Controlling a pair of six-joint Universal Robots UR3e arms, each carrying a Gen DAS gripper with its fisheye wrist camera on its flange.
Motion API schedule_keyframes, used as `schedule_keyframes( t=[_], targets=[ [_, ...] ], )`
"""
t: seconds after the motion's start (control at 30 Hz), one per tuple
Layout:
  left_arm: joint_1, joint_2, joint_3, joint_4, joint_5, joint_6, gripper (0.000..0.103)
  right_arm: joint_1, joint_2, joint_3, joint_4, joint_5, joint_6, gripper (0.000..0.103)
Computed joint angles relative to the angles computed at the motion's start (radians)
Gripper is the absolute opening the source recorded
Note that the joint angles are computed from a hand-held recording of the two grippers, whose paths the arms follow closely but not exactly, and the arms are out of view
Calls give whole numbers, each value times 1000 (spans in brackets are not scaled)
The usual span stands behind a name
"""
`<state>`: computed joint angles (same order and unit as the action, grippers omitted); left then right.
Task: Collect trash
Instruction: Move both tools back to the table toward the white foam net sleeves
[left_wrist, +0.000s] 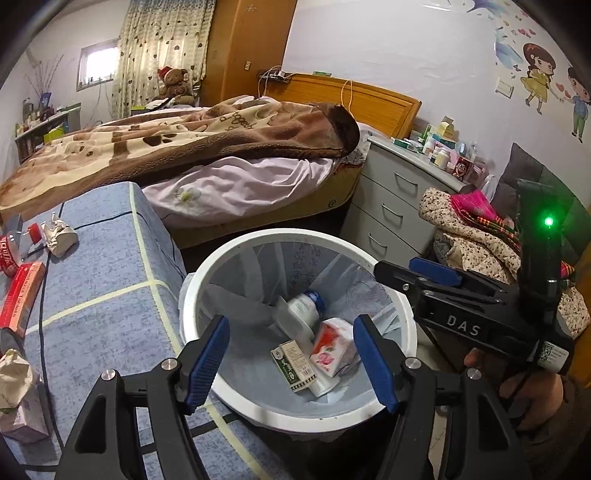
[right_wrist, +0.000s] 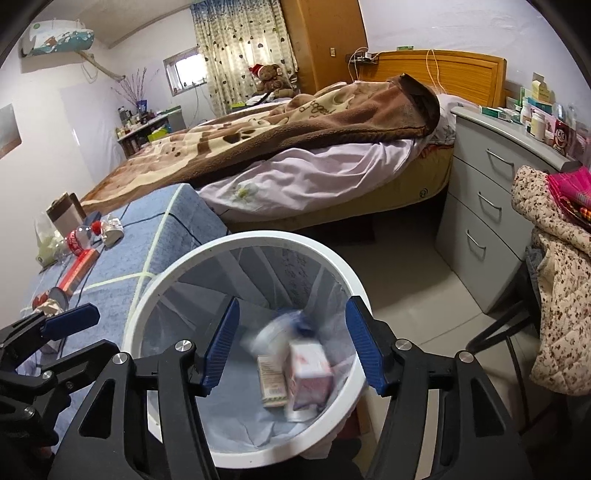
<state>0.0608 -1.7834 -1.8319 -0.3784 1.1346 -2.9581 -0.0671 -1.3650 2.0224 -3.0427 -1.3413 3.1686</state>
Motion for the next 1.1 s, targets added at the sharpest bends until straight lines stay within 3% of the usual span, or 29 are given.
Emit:
schedule_keyframes(
  t=[0.33,0.73,0.93,1.1],
  targets=[
    [54,105,-91,9,-17,6,69,19,-19,12,-16,-8,25,62],
    [218,355,-295,-12,-62,57,69,103,-57,52,-83,-40,45,62],
    [353,541,-417,-77,-107,121,69,151,-57,72,-144,-30,53,62],
    [530,730,-501,-217,-172,208,69,213,-27,53,-186,-36,55,66]
  ],
)
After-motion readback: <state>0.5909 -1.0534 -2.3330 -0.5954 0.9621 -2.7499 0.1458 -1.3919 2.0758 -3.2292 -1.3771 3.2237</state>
